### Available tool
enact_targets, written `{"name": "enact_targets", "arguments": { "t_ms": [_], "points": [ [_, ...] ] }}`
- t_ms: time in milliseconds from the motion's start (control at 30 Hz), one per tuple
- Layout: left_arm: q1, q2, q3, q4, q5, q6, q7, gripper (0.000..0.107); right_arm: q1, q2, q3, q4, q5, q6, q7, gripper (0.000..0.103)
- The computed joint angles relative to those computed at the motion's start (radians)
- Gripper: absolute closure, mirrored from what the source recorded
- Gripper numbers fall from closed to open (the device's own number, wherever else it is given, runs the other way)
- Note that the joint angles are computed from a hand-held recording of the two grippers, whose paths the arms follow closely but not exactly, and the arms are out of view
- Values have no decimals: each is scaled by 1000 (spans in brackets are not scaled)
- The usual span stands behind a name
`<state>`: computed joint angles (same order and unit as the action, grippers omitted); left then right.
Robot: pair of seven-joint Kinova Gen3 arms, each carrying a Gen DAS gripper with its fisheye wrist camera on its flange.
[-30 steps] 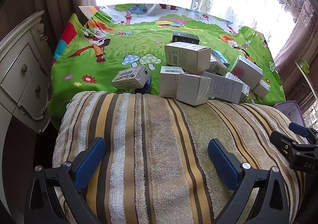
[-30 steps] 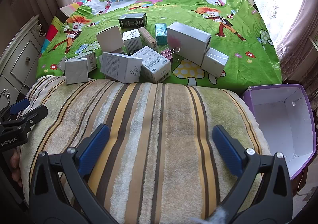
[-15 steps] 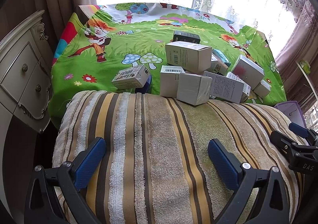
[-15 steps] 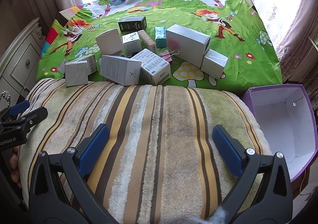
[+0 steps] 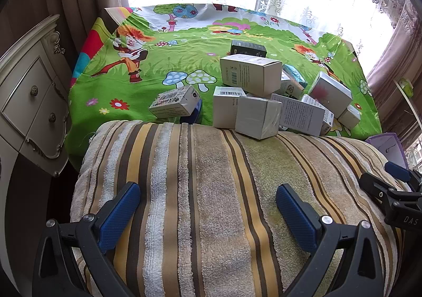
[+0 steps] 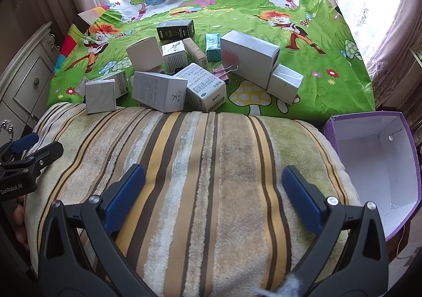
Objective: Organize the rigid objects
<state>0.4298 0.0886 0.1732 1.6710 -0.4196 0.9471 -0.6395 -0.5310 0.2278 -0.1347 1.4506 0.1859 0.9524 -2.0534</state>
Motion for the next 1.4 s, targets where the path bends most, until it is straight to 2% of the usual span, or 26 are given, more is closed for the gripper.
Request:
{"name": "enact_targets", "arguments": {
  "t_ms": [167, 200, 300, 400, 500, 600, 667, 767, 933, 1033, 1133, 1300, 1400],
  "points": [
    [1, 1, 0, -1, 0, 1, 1, 4, 70, 15, -16, -37, -123, 35, 146, 0],
    [9, 1, -9, -1, 0, 1, 1, 4, 81, 16, -16, -38, -145, 34, 165, 0],
    [82, -3, -94, 2, 14, -11, -10, 4, 97, 11, -14, -27, -182, 18, 204, 0],
    [70, -25, -96, 26, 27, -47, -4, 5, 109, -3, -18, 1, -201, -24, 261, 0],
    [-27, -49, -17, 50, 49, -86, -3, 5, 150, -8, -19, 15, -277, -47, 315, 0],
    [-80, -74, -16, 67, 127, -131, -59, 5, 184, -12, -16, 22, -345, -60, 351, 0],
    [-125, -84, -3, 74, 170, -152, -103, 5, 177, 5, -8, -15, -330, -15, 344, 0],
    [-264, -83, 90, 70, 222, -165, -173, 5, 186, 26, -7, -55, -340, 31, 368, 0],
    [-496, -45, 205, 32, 377, -166, -377, 11, 224, 38, -3, -79, -396, 56, 410, 0],
    [-635, 18, 284, -13, 473, -152, -499, 11, 228, 43, 7, -100, -383, 63, 415, 0],
    [-748, 88, 362, -66, 519, -120, -621, 11, 221, 41, 23, -115, -330, 49, 410, 0],
    [-713, 196, 268, -161, 628, -38, -822, 11, 255, 68, 33, -162, -312, 52, 454, 0],
    [-611, 226, 129, -208, 677, 5, -890, 11, 271, 96, 35, -193, -304, 60, 496, 0]
  ]
}}
